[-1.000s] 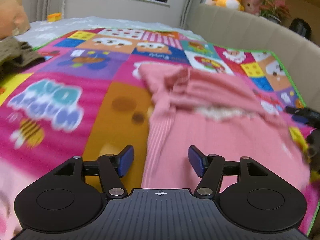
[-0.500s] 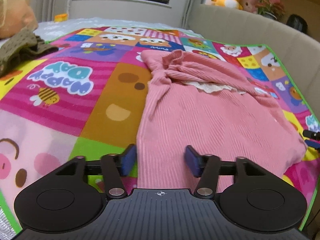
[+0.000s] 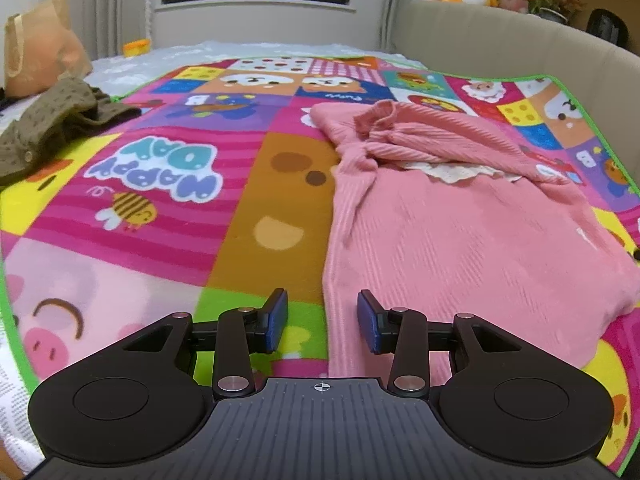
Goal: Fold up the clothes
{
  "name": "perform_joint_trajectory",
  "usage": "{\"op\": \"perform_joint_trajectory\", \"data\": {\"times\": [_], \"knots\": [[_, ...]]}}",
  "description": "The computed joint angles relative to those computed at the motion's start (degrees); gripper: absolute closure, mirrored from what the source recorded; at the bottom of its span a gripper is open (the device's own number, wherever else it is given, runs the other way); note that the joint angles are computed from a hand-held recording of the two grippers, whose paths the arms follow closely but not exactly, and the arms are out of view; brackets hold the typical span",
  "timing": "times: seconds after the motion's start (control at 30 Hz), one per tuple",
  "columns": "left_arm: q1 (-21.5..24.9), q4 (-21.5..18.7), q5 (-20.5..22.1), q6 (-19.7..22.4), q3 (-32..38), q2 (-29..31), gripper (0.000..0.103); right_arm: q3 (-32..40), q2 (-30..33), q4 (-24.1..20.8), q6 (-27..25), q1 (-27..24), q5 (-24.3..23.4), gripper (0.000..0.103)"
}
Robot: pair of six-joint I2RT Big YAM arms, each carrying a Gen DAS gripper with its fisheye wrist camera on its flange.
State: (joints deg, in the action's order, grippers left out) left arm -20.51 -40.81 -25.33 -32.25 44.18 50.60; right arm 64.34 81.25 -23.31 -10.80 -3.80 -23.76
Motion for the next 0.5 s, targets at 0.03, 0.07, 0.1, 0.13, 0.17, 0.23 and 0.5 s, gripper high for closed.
{"op": "perform_joint_trajectory", "data": {"times": [0.03, 0.07, 0.1, 0.13, 0.17, 0.23, 0.5], "knots": [[-0.08, -0.45, 0.17, 0.03, 0.29, -0.05, 0.058, -1.0, -0.7, 0.31, -2.36, 0.08, 1.08, 0.092], [-0.15, -0.8, 0.43, 0.06, 0.57, -0.13, 0.053, -2.0, -1.82, 0.39, -4.87, -0.04, -0.67, 0.092], [-0.25, -0.75, 1.03, 0.15, 0.78, -0.35, 0.051, -2.86, -3.03, 0.13, -7.38, -0.26, -3.73, 0.09], [-0.48, -0.48, 1.82, 0.29, 1.04, -0.56, 0.048, -3.62, -4.18, -0.34, -9.95, -0.46, -6.79, 0.081], [-0.77, -0.16, 2.56, 0.44, 1.34, -0.64, 0.045, -4.11, -5.17, -1.24, -12.52, -0.38, -9.7, 0.075], [-1.83, 0.67, 3.67, 0.82, 2.18, -0.03, 0.039, -4.56, -6.57, -3.93, -18.12, 0.47, -14.54, 0.047], [-8.83, 2.97, 5.92, 7.16, 5.48, 3.85, 0.014, -6.34, -7.91, -8.75, -35.48, 7.07, -14.37, 0.038]]}}
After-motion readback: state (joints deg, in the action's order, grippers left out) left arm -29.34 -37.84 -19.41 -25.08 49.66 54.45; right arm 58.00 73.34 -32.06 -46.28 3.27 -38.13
